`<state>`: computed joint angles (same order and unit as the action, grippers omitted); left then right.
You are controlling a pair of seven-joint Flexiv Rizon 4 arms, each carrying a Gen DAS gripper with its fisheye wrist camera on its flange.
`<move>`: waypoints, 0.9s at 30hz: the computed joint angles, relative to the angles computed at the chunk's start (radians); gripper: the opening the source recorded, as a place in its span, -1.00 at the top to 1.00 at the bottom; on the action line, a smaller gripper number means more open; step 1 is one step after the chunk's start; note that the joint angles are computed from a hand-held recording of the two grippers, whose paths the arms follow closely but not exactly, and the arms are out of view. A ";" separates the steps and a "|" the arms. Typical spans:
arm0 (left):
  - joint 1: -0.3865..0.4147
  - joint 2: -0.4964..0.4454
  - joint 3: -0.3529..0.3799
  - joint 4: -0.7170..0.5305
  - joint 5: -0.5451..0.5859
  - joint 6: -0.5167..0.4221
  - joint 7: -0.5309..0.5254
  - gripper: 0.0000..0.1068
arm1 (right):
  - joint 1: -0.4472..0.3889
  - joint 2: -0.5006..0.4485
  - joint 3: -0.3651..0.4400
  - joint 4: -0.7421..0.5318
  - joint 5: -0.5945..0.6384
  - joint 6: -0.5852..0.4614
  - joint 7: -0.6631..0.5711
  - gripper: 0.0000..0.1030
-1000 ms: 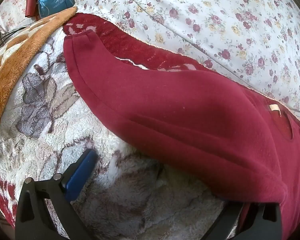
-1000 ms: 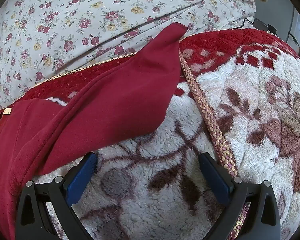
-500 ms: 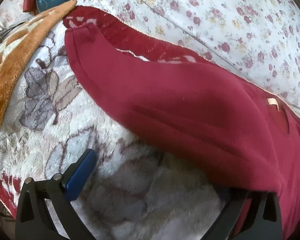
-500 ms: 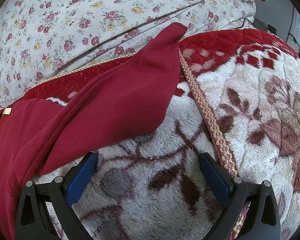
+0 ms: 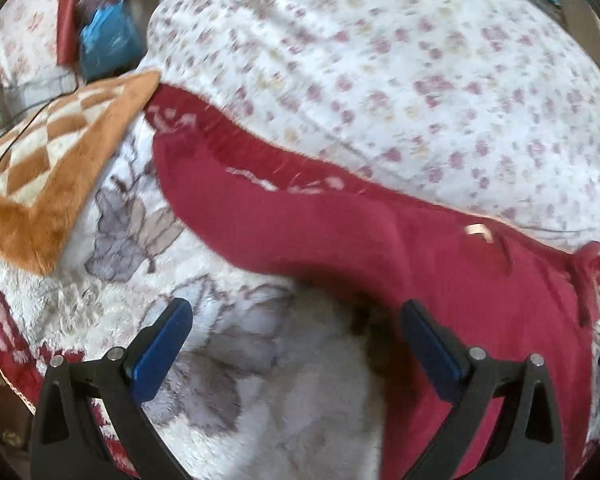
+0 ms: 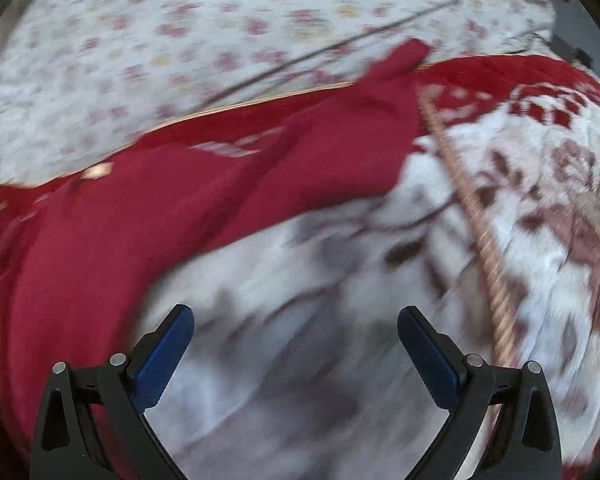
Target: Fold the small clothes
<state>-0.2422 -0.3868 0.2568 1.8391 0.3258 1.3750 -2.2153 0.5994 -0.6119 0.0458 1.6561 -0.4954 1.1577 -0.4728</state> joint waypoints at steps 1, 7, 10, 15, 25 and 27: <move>0.010 0.001 -0.016 0.002 -0.010 0.016 0.012 -0.93 | 0.019 0.011 -0.007 0.005 -0.015 0.004 0.011 -1.00; -0.053 0.001 0.011 -0.016 0.012 0.013 -0.020 -0.93 | 0.127 0.031 -0.045 -0.006 -0.122 0.042 0.135 -1.00; -0.057 0.005 -0.001 -0.015 0.022 0.001 -0.009 -0.93 | 0.158 0.009 -0.046 -0.057 -0.150 0.019 0.173 -1.00; -0.089 0.002 0.007 -0.048 0.105 -0.039 -0.026 -0.93 | 0.169 -0.071 -0.001 -0.198 -0.105 -0.019 0.140 -1.00; -0.062 -0.011 -0.029 -0.064 0.121 -0.044 0.009 -0.93 | 0.254 -0.123 -0.082 -0.325 -0.193 -0.160 0.161 -1.00; -0.063 -0.013 -0.029 -0.066 0.118 -0.047 0.012 -0.93 | 0.266 -0.112 -0.111 -0.305 -0.237 -0.147 0.210 -1.00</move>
<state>-0.3051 -0.3994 0.2282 1.7731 0.4441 1.3281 -2.2030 0.8657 -0.7242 -0.0651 1.3513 -0.7321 1.0106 -0.2626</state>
